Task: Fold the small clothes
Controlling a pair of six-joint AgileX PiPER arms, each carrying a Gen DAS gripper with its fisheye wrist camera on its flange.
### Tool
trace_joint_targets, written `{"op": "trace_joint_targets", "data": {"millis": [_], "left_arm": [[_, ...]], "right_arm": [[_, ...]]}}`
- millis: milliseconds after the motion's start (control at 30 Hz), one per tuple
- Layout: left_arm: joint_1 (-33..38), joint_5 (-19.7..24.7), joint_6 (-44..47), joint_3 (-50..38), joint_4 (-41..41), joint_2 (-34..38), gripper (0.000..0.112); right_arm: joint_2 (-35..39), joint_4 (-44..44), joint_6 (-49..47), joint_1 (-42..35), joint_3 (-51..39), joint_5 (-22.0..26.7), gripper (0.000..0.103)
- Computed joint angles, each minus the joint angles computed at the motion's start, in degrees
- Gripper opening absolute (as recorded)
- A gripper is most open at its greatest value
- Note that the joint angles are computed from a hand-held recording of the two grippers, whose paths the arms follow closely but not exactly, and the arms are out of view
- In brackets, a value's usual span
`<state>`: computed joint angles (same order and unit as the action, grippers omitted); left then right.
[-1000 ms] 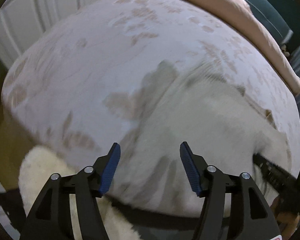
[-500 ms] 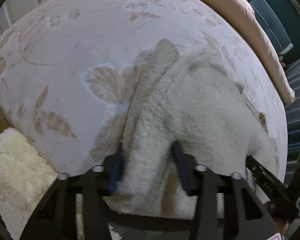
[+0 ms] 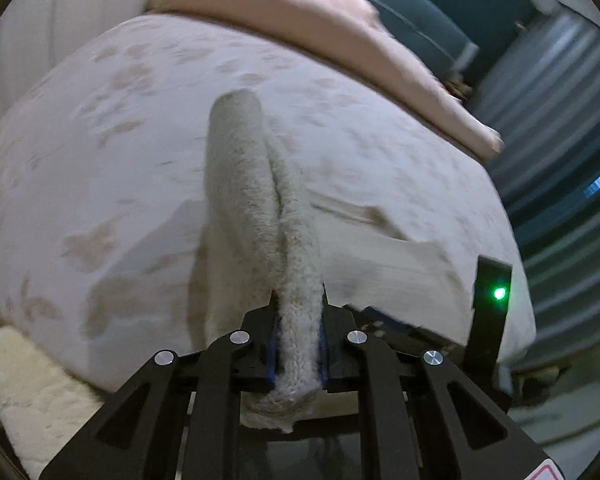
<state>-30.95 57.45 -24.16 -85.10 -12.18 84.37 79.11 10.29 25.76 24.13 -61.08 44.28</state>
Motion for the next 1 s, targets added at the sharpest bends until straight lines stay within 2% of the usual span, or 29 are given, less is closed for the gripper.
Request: {"op": "trace_joint_targets", "data": {"millis": [133, 233, 300, 400, 500, 600, 667, 700, 733, 833, 933, 1000], "left_arm": [[-7.38, 1.34, -0.30, -8.92, 0.85, 6.80, 0.011], [-12.76, 3.55, -0.17, -17.08, 1.39, 14.06, 0.011], [-15.40, 4.98, 0.12, -21.22, 1.65, 18.26, 0.011], [-19.51, 7.44, 0.11, -27.24, 2.91, 25.59, 0.011], [-22.77, 10.06, -1.54, -31.22, 5.70, 31.96, 0.011], [-23.29, 9.86, -2.20, -30.35, 6.65, 33.41, 0.013], [-23.29, 11.44, -2.63, -31.82, 7.21, 33.26, 0.021], [-23.27, 11.53, -2.78, -31.40, 7.47, 32.23, 0.022], [-23.11, 11.15, -2.65, -30.54, 7.32, 31.20, 0.028], [-22.85, 8.11, -3.90, -22.49, 7.61, 23.81, 0.059], [-22.40, 4.59, -4.88, -11.46, 9.21, 15.00, 0.065], [-22.59, 5.06, -6.50, -6.51, 12.27, 11.11, 0.068]], "right_arm": [[-10.88, 5.64, -4.77, -8.08, 8.87, 1.47, 0.037], [-19.14, 8.61, -9.24, -17.84, 14.55, 5.10, 0.038], [-23.75, 13.12, -16.25, -27.48, 17.11, 9.10, 0.038], [-26.47, 19.65, -26.24, -40.57, 18.35, 14.82, 0.039], [-25.87, 23.80, -32.41, -48.63, 17.79, 17.90, 0.040], [-24.34, 26.62, -35.74, -51.53, 16.91, 18.92, 0.047], [-22.97, 27.50, -36.50, -51.01, 15.76, 18.63, 0.050], [-22.32, 28.24, -36.96, -50.67, 15.28, 18.58, 0.051], [-20.95, 29.25, -36.87, -49.29, 14.39, 18.04, 0.054], [-18.72, 31.62, -37.35, -47.38, 12.99, 17.72, 0.063], [-15.89, 32.49, -35.50, -42.24, 11.14, 15.75, 0.069], [-13.71, 33.96, -35.06, -39.16, 10.63, 14.93, 0.071]]}}
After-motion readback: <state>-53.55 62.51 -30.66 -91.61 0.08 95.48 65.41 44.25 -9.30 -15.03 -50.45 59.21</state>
